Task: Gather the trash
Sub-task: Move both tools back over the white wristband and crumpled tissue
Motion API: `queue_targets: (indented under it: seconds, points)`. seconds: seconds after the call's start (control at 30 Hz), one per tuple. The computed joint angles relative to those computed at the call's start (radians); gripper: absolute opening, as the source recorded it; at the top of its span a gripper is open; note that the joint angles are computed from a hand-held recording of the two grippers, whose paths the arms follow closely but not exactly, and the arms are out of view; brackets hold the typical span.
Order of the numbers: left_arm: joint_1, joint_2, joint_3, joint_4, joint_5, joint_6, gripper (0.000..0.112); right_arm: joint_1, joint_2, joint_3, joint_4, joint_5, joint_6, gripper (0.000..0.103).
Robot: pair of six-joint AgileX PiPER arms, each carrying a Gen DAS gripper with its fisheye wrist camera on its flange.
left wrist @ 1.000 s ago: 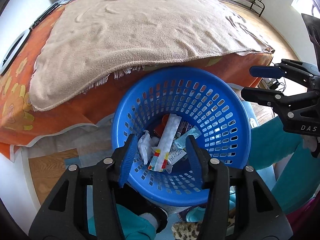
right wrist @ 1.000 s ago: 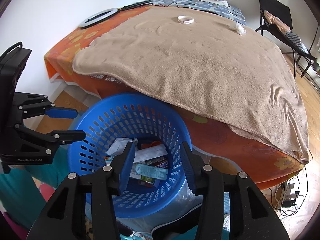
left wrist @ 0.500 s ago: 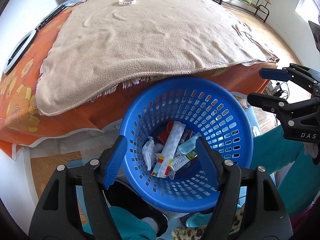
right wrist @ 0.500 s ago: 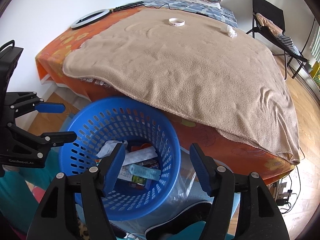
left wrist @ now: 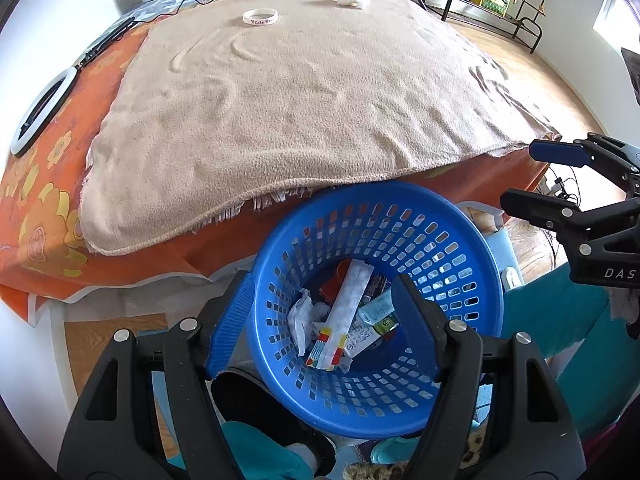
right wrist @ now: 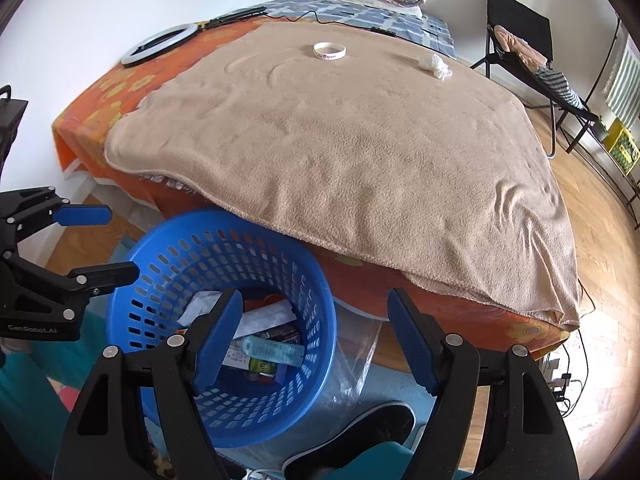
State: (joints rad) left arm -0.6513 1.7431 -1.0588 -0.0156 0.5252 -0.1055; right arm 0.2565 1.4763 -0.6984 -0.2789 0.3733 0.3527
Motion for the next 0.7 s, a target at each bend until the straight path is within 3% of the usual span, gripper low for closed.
queue_targets:
  seconds: [0.37,0.7]
  points:
    - [0.041,0.077,-0.206,-0.013,0.083,0.035,0.073,-0.126,0.03,-0.106,0.317,0.057,-0.353,0.075]
    - [0.08,0.254,-0.577,-0.023,0.216,0.056,0.073,-0.277,0.094,-0.278,0.54,0.09,-0.624,0.075]
